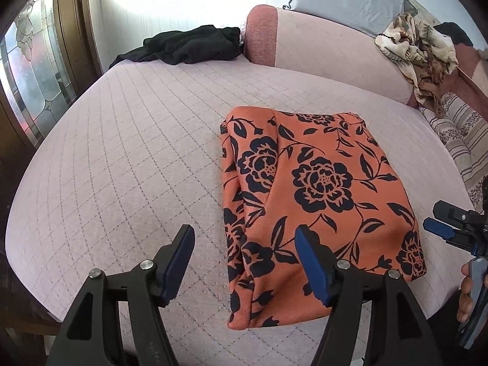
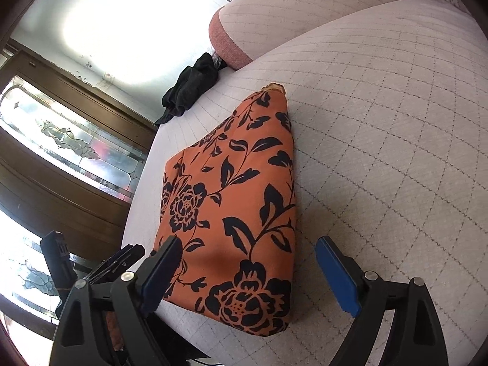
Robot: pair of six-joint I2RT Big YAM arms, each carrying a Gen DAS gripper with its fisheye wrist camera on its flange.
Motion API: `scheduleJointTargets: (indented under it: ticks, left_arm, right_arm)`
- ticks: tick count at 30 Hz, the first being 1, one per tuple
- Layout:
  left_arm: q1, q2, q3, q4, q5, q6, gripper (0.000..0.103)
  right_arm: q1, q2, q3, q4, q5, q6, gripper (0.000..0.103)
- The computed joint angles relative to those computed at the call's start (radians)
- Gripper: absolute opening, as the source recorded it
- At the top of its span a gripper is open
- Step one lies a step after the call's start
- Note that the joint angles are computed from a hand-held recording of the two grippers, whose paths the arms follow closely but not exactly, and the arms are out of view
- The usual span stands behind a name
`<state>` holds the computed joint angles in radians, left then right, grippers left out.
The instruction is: Fold small clothes
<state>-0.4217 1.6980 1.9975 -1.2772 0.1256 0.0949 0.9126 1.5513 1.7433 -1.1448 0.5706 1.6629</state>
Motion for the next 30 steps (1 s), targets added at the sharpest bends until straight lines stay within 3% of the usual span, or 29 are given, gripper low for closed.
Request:
scheduleJointTargets:
  ticks: [5, 9, 12, 16, 17, 18, 19, 20, 21, 22, 24, 27, 30]
  left_arm:
    - [0.016, 0.013, 0.016, -0.009, 0.022, -0.005, 0.069]
    - [0.074, 0.042, 0.055, -0.031, 0.132, -0.098, 0.083]
    - [0.121, 0.106, 0.113, -0.080, 0.245, -0.173, 0.084]
    - [0.113, 0.205, 0.194, -0.193, 0.281, -0.105, 0.084]
    - [0.101, 0.209, 0.186, -0.200, 0.274, -0.075, 0.084]
    - [0.088, 0.185, 0.145, -0.157, 0.248, -0.047, 0.081]
    - [0.082, 0.173, 0.129, -0.143, 0.265, -0.009, 0.050]
    - [0.079, 0.188, 0.156, -0.180, 0.313, 0.007, 0.036]
    - [0.072, 0.181, 0.160, -0.167, 0.280, -0.008, 0.031]
    - [0.065, 0.168, 0.154, -0.145, 0.259, 0.003, 0.024]
    - [0.054, 0.144, 0.147, -0.111, 0.251, 0.011, 0.020]
    - [0.041, 0.125, 0.176, -0.071, 0.308, -0.016, 0.019]
    - [0.023, 0.138, 0.219, -0.047, 0.314, -0.012, 0.020]
  right_arm:
    - [-0.008, -0.001, -0.007, -0.002, -0.008, 0.003, 0.091]
    - [-0.018, -0.007, -0.010, -0.006, -0.010, -0.004, 0.094]
    - [-0.042, -0.013, -0.019, 0.006, -0.030, -0.026, 0.099]
    - [-0.107, -0.018, -0.077, 0.116, -0.121, -0.052, 0.099]
    - [-0.122, -0.011, -0.087, 0.156, -0.156, -0.068, 0.099]
    - [-0.136, 0.004, -0.092, 0.194, -0.206, -0.089, 0.099]
    - [-0.145, 0.032, -0.067, 0.181, -0.257, -0.116, 0.096]
    - [-0.148, 0.070, -0.012, 0.119, -0.268, -0.159, 0.066]
    - [-0.153, 0.104, 0.048, 0.061, -0.291, -0.207, 0.046]
    - [-0.151, 0.121, 0.091, 0.019, -0.274, -0.225, 0.038]
    - [-0.143, 0.132, 0.163, -0.040, -0.224, -0.281, 0.033]
    - [-0.132, 0.148, 0.271, -0.159, -0.112, -0.315, 0.033]
    - [-0.130, 0.113, 0.271, -0.214, -0.037, -0.304, 0.033]
